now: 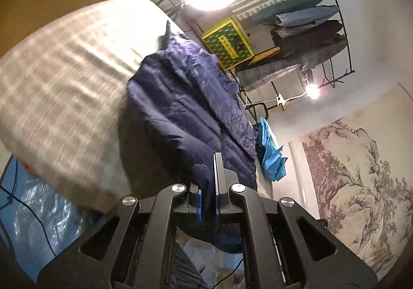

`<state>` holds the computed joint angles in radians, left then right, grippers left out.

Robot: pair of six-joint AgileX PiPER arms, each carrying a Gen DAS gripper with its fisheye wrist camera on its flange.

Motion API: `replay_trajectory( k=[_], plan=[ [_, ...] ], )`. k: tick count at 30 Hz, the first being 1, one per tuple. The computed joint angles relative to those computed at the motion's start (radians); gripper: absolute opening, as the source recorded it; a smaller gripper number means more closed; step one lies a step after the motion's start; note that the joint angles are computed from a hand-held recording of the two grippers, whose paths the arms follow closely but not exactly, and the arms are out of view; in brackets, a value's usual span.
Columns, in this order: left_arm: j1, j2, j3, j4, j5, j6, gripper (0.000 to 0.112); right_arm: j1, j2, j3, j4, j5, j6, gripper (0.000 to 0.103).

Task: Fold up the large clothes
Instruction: 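Lift the hem with both grippers and fold it toward the collar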

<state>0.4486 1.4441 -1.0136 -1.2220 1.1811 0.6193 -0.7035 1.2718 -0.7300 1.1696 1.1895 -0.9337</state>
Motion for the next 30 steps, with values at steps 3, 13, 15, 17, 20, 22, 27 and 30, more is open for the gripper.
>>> replay_trajectory(
  k=[3, 13, 15, 17, 20, 22, 27, 30],
  plan=[
    [-0.049, 0.038, -0.071, -0.009, -0.029, -0.039, 0.004, 0.036, 0.016, -0.049, 0.0, -0.028, 0.032, 0.001],
    [-0.203, 0.253, -0.43, 0.051, -0.138, -0.191, 0.004, 0.142, 0.134, -0.259, -0.02, -0.153, 0.132, 0.001],
    [-0.226, 0.316, -0.516, 0.059, -0.15, -0.221, 0.004, 0.166, 0.17, -0.311, -0.028, -0.183, 0.163, 0.001],
    [-0.249, 0.389, -0.616, 0.074, -0.16, -0.257, 0.004, 0.194, 0.206, -0.369, -0.051, -0.217, 0.199, 0.001],
    [-0.283, 0.499, -0.782, 0.127, -0.166, -0.334, 0.004, 0.241, 0.267, -0.468, -0.109, -0.267, 0.266, 0.001],
    [-0.299, 0.558, -0.872, 0.156, -0.166, -0.371, 0.004, 0.271, 0.322, -0.551, -0.152, -0.296, 0.315, 0.001],
    [-0.338, 0.769, -1.215, 0.253, -0.131, -0.53, 0.004, 0.327, 0.462, -0.753, -0.252, -0.336, 0.444, 0.001],
    [-0.362, 0.934, -1.515, 0.348, -0.083, -0.666, 0.004, 0.353, 0.544, -0.873, -0.319, -0.344, 0.518, 0.001]
  ],
)
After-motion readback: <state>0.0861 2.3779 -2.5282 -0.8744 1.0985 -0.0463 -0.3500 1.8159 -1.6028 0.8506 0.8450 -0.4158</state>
